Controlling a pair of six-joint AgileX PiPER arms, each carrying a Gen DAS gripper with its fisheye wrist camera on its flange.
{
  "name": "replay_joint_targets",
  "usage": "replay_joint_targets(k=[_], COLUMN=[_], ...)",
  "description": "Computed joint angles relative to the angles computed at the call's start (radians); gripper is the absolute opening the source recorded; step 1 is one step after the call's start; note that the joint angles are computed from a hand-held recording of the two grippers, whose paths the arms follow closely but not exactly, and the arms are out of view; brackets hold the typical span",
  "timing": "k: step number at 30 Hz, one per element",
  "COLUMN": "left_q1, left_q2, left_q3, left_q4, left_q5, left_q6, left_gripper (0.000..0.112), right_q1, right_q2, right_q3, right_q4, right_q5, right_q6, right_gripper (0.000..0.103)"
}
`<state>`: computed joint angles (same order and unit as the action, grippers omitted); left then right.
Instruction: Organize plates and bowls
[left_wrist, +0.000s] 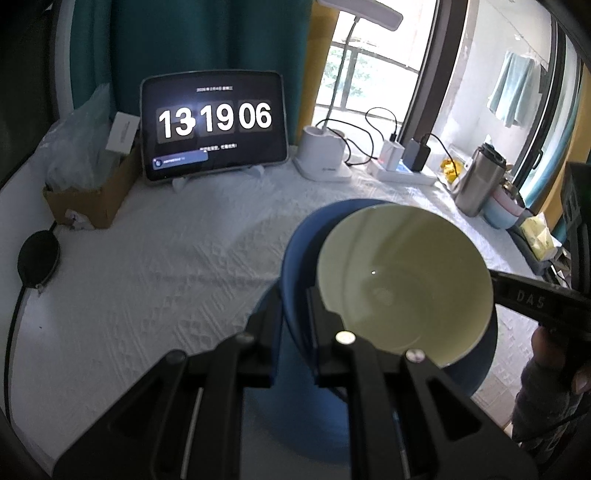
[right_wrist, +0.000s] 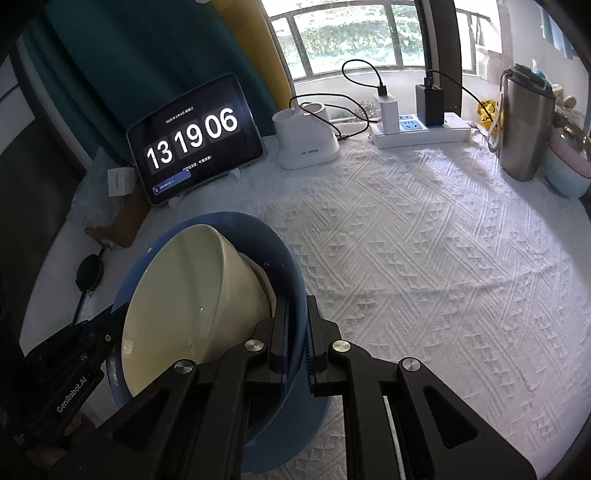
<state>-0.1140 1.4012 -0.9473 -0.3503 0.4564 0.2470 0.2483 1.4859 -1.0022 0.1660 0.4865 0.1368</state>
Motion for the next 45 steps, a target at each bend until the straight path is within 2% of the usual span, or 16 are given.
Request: replay_joint_targets(k=[10, 12, 15, 17, 23, 28, 33, 42, 45], left_q1=[-0.002, -0.013, -0.049, -0.049, -0.046, -0.044, -0.049, -0.074, -0.102], left_q2=[-0.006, -0.007, -0.022, -0.029, -0.056, -0.087, -0.125, -0.203, -0.225], left_q3=[0.012, 0.010, 0.025, 0.036, 0.062, 0.094, 0.122, 0.177, 0.194], left_q4=[0.031, 0.079, 0.205, 0.206, 0.243, 0.277, 0.294, 0.337, 0.404], left_q5=[-0.015, -0.019, -0.044, -0.053, -0.061, -0.074, -0.078, -0.089, -0.092], left_q6=[-0.014, -0.059, -0.179, -0.180, -0.228, -0.283, -0.308, -0.371, -0.441], left_gripper=[0.015, 0.015, 0.016, 0.017, 0.031, 0.044, 0.046, 0.048, 0.048], right_q1=[0.010, 0.012, 0.008, 0.001, -0.005, 0.004, 0.024, 0.036, 0.037], right_q2=[-0.011, -0.015, -0.023, -0.025, -0.042, -0.064, -0.095, -0.162, -0.187], right_q3=[0.024, 0.030, 0.048, 0.053, 0.078, 0.103, 0.126, 0.180, 0.198], right_q4=[-0.025, -0.038, -0.038, -0.026, -0.051, -0.100, -0.202, -0.196, -0.194], right_q5=[-0.032, -0.039, -0.065, -0.069, -0.081, -0.096, -0.100, -0.102, -0.103], right_q6=[0.020, 0.037, 0.047, 0.037, 0.069, 0.109, 0.199, 0.188, 0.183], right_gripper=[0.011, 0.011, 0.016, 0.020, 0.032, 0.036, 0.043, 0.047, 0.049])
